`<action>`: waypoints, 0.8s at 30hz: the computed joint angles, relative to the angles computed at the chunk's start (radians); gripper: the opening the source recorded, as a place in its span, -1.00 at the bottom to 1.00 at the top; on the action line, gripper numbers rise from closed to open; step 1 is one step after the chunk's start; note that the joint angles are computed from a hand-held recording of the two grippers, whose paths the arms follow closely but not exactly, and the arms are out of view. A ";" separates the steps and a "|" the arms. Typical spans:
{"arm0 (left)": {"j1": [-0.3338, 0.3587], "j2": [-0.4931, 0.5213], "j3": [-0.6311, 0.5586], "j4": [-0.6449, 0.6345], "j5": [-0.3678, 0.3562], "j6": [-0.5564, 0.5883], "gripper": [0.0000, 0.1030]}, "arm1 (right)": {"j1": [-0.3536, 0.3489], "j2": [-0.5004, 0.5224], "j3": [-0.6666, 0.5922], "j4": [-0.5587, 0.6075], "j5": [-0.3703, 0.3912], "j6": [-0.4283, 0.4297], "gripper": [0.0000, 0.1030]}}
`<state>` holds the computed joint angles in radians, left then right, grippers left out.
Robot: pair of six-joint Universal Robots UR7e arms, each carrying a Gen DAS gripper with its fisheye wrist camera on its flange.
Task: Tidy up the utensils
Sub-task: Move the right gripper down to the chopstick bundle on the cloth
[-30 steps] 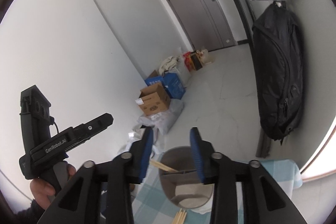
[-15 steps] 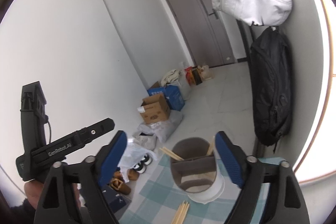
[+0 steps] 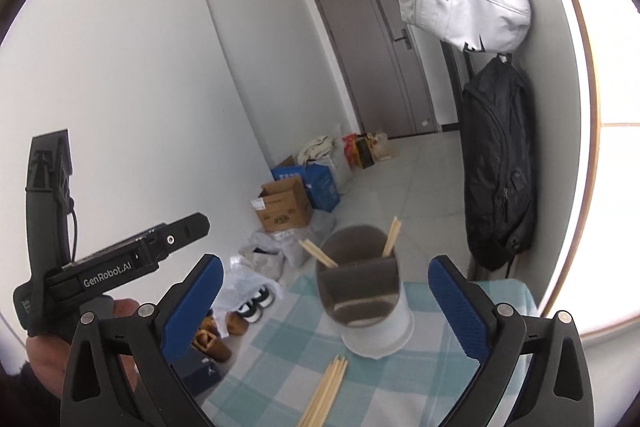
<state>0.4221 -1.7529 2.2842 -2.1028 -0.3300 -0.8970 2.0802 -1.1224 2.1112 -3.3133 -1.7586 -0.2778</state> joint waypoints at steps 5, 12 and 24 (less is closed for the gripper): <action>0.005 -0.020 0.036 0.046 -0.006 -0.065 0.63 | -0.009 0.011 0.049 -0.033 -0.023 -0.019 1.00; 0.036 -0.036 0.102 0.003 -0.013 -0.078 0.64 | -0.027 0.053 0.088 -0.057 -0.052 -0.045 1.00; 0.131 -0.065 0.172 -0.091 -0.073 -0.034 0.64 | -0.050 0.153 0.068 0.005 -0.126 -0.044 1.00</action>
